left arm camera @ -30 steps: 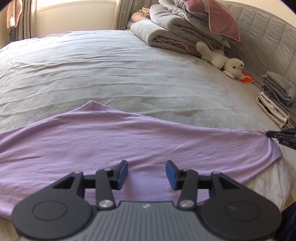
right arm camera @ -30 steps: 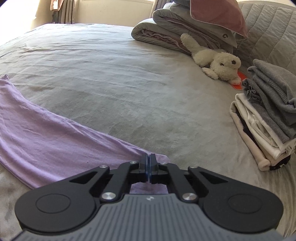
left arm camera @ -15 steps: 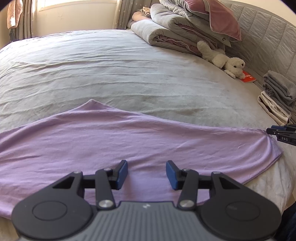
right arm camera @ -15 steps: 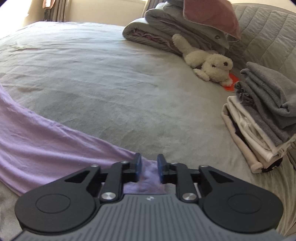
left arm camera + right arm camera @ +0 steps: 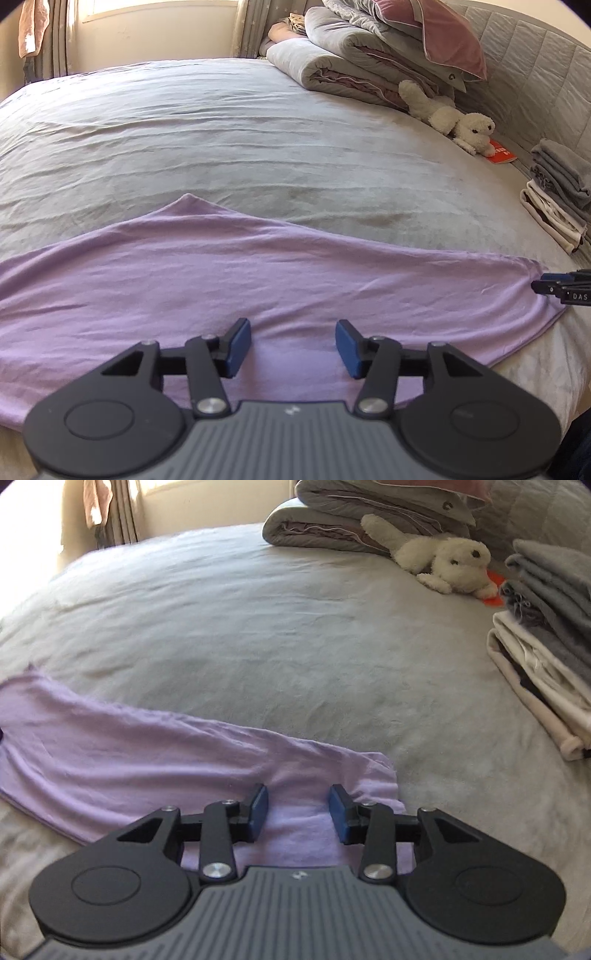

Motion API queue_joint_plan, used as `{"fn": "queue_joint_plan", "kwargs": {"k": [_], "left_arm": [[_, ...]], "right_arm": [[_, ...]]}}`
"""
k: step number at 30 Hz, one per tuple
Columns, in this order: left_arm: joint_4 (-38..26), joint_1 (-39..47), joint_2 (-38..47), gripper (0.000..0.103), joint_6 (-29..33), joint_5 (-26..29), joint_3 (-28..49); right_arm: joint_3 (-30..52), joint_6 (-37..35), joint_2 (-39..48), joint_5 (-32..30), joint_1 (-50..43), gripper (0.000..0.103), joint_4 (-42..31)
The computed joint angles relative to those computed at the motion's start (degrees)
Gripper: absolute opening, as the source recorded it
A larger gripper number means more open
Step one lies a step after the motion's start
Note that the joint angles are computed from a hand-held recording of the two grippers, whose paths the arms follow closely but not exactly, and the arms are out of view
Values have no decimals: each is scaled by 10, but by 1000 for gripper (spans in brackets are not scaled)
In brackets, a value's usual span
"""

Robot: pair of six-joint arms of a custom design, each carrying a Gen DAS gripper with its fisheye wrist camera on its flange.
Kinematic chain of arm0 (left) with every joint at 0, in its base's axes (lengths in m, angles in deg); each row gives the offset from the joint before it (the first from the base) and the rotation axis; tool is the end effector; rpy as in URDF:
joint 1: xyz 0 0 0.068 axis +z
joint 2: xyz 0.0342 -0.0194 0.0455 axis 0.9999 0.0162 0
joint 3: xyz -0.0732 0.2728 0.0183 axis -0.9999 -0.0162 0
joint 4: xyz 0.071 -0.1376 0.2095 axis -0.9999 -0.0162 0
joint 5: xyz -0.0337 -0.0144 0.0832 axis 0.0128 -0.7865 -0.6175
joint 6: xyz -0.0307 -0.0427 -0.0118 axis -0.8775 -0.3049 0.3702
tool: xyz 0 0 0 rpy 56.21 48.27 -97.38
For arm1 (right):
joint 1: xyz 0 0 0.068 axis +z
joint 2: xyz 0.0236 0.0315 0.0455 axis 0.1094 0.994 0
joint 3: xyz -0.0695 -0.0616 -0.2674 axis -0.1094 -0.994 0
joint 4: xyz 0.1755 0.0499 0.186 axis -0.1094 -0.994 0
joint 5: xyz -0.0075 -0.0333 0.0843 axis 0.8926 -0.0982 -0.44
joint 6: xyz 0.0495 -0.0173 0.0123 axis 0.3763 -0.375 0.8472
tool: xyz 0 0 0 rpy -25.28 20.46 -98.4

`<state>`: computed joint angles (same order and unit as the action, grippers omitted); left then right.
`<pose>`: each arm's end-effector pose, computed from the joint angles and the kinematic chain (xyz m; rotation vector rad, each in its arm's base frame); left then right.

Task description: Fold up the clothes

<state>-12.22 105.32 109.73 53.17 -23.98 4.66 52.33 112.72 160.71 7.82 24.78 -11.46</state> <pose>0.3310 0.0736 0.0839 0.7026 2.3201 -0.4744 0.1692 0.0394 0.0800 0.4134 2.3764 -0.2295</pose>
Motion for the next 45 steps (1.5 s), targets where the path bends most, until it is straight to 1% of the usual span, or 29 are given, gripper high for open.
{"fn": "queue_joint_plan", "kwargs": {"k": [1,2,3,5,6,8,10,11,13,14,15,16,17,18,21,23,26,29,30,32,34,35,36,38,40,42,45], "left_arm": [[9,0,-3,54,6,-4,-8],[18,0,-7,54,11,-7,-16],[30,-1,-12,54,17,-11,-27],[57,-3,-23,54,29,-21,-51],[71,-5,-29,54,35,-26,-62],[89,-6,-36,54,40,-32,-78],[85,-4,-37,54,32,-31,-76],[81,-3,-36,54,27,-29,-73],[82,-2,-34,54,26,-28,-73],[88,-1,-34,54,26,-27,-76],[95,0,-35,54,27,-27,-82],[102,0,-36,54,27,-27,-87],[109,1,-36,55,27,-27,-92],[116,2,-37,55,28,-27,-97],[121,4,-38,55,26,-26,-103],[111,7,-38,55,22,-23,-99],[103,10,-37,56,14,-19,-94],[98,15,-31,56,11,-12,-89],[97,18,-30,56,13,-9,-89],[96,24,-29,56,19,-4,-90],[95,33,-28,56,25,2,-91],[95,37,-29,56,27,5,-93],[93,41,-30,56,30,8,-95],[82,50,-30,56,40,16,-93],[59,62,-27,56,47,26,-81],[26,78,-21,56,38,43,-57],[29,99,-10,56,0,50,-33]], "right_arm": [[4,2,1,9,0,59,-9],[6,7,-1,17,-3,64,-20],[5,16,-6,26,-6,64,-31],[4,33,-13,66,5,64,-51],[0,36,-19,85,21,64,-49],[-16,26,-37,104,54,64,-17],[-26,7,-38,94,81,64,42],[-22,-5,-26,83,93,64,72],[-5,-30,17,47,111,64,126],[13,-42,45,16,113,64,134],[36,-50,72,-21,110,64,123],[57,-59,98,-43,112,65,109],[75,-68,121,-45,121,67,92],[83,-74,128,-53,120,68,79],[65,-78,84,-98,78,69,63],[51,-62,71,-89,64,69,71],[54,-52,81,-43,101,69,95],[76,-70,117,-42,131,69,137],[91,-79,129,-51,137,69,135],[129,-90,153,-80,140,70,97],[167,-96,170,-94,137,73,38],[174,-100,164,-101,129,77,19],[178,-98,155,-108,117,79,-1],[178,-81,143,-97,99,84,-27],[179,-58,139,-61,96,84,-35],[178,-42,137,-29,109,84,-13],[184,-47,150,-48,124,84,53]]}}
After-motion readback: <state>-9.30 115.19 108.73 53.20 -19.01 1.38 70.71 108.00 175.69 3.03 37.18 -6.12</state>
